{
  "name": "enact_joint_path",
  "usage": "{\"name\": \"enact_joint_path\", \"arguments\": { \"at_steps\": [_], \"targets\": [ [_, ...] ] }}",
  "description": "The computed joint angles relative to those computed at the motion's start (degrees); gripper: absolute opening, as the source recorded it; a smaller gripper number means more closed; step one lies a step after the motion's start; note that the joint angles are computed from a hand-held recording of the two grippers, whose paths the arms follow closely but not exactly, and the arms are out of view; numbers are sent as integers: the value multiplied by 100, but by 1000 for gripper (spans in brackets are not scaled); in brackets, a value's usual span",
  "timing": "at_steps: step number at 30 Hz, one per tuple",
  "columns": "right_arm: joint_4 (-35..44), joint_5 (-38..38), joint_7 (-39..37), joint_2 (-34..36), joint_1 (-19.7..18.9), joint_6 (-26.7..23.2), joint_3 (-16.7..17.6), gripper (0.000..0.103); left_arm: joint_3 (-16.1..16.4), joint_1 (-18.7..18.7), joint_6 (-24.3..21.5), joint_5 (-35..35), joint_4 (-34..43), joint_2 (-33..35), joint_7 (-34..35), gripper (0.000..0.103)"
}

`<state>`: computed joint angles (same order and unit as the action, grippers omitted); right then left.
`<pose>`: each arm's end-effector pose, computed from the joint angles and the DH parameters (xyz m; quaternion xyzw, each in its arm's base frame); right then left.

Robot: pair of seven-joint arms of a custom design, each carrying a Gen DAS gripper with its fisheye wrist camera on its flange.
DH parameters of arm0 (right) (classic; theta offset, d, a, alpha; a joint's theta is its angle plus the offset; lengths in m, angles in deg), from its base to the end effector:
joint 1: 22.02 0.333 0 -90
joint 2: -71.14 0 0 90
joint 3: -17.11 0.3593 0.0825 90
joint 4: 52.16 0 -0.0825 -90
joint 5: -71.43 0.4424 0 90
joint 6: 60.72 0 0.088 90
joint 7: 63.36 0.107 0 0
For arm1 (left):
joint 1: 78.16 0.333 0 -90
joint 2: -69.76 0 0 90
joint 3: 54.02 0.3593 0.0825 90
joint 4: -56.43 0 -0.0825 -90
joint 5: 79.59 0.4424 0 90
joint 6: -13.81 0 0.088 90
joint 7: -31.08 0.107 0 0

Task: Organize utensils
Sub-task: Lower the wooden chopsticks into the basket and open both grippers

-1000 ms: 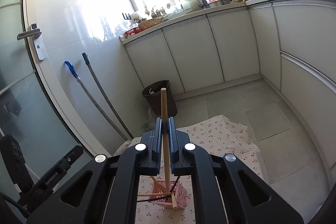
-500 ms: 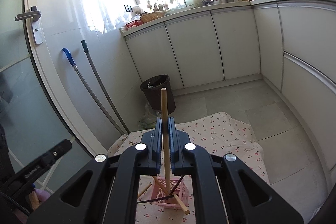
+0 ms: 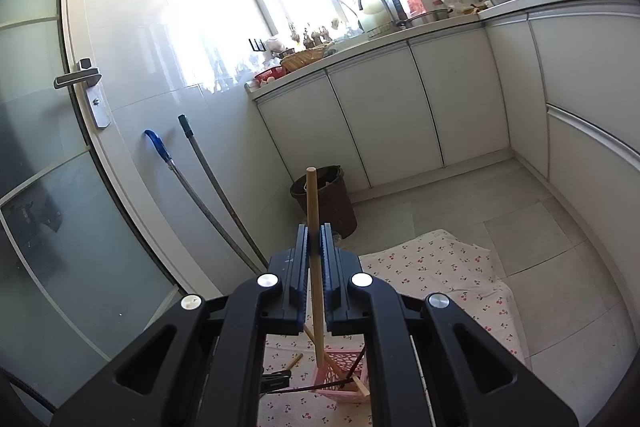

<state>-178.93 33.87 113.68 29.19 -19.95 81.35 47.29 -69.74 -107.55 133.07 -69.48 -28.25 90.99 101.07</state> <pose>0.3196 0.3148 0.7378 -0.3950 0.7095 -0.3456 0.4702 0.5673 -0.5114 0.5210 -0.5165 0.8467 -0.1130 0.0598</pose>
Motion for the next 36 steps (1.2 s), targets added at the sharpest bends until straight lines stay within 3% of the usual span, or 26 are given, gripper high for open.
{"name": "enact_joint_path", "arguments": {
  "at_steps": [3, 4, 7, 9, 13, 18, 24, 33, 36],
  "targets": [
    [-44, 47, -40, -20, 55, -50, -55, 6, 133, -161, -130, 462, 251, 371, -88, 52],
    [-57, 55, -49, -27, 63, -64, -66, 6, 101, -76, 159, 336, 94, 304, -95, 47],
    [-118, 92, -39, -58, 84, -58, -117, 6, -10, 124, 293, -137, 7, 251, 155, 13],
    [-148, 139, -6, -56, 100, -20, -144, 6, -26, 207, 397, -371, -144, 149, 121, 7],
    [-152, 177, -74, -73, 140, -100, -136, 6, 44, 244, 795, -225, -707, -385, -14, 6],
    [-188, 280, -68, -104, 178, -80, -197, 6, -43, 507, 1891, -539, -1534, -1549, -170, 6],
    [-195, 361, -84, -111, 200, -129, -185, 6, -232, 686, 3051, 620, -2225, -2685, -1365, 6],
    [-143, 270, -33, 4, 120, -151, -150, 6, -616, 823, 4760, 1212, -2099, -2787, -2437, 6],
    [-152, 249, 6, 64, 121, -127, -178, 6, -803, 886, 4954, 1864, -1878, -2512, -3097, 6]
  ]
}}
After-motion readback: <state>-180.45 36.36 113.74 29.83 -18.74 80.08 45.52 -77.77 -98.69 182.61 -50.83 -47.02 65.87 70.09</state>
